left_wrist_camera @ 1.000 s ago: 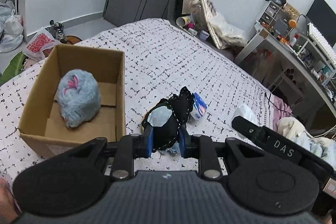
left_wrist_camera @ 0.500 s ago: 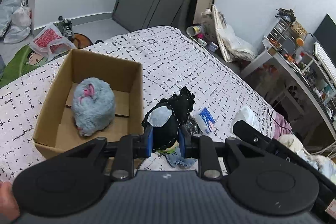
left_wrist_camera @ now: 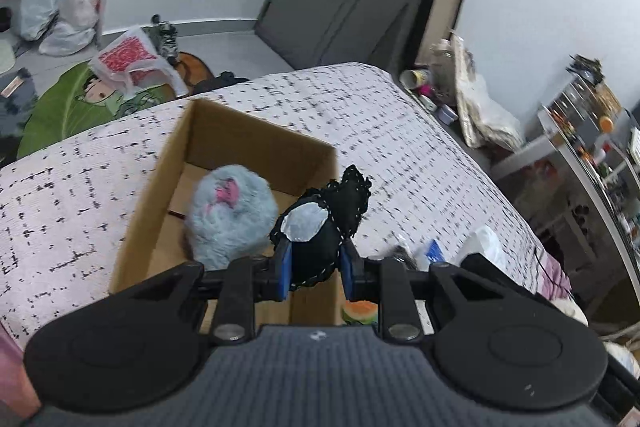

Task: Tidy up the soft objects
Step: 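Carry the white bundle and black heart plush toward the box with both tools, then release the white bundle and black heart plush into the box with both tools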

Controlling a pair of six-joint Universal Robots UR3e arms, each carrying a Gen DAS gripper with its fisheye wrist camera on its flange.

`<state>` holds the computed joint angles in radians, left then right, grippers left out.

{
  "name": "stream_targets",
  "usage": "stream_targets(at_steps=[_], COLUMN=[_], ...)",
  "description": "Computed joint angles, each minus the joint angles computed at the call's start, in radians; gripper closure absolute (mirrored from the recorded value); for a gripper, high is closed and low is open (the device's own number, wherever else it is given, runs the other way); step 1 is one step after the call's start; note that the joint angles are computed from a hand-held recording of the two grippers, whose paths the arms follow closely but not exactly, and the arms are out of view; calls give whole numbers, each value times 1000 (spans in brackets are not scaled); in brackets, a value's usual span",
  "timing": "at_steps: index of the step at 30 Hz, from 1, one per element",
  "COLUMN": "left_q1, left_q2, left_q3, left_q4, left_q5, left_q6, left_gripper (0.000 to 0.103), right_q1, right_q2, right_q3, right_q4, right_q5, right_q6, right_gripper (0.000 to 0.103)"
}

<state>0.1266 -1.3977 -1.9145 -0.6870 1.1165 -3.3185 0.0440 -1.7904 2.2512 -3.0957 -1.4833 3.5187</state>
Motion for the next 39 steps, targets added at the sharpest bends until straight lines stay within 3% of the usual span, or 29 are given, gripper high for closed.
stream_targets(at_steps=[5,16,19,24,31,33,35,37,39], left_q1=[8,25,20,28,32,30,32,31,20], left_q2=[-38,-95,-102,-98,-84,-88,-92,-94,-99], left_q3=[13,55,71,91,76,78,83,83,85], left_q4=[30,-2,-22,-76,-43,-38,-41,-38,-29], left_q5=[76,125,145,138,162,177,181,183,201], left_q6=[-53,-113,-122,-133,-171,-187,-195,-194,-194], left_gripper=[79,78,74,57,50,49,47,43,36], right_q1=[28,96,114,120,130,128,112,95,88], right_q2=[73,253,292,358,430,435,421,389,367], right_q3=[-53,-203,-252,-338,-461,-471,-448,-411,-400], right_q4=[-21,-36,-27,-6,57,65,44,30,48], right_q5=[-9,-22,-21,14,31,42,71,99,98], right_q6=[13,30,30,44,27,24,29,30,21], right_gripper=[58,57,57,57,54,44,24,13,10])
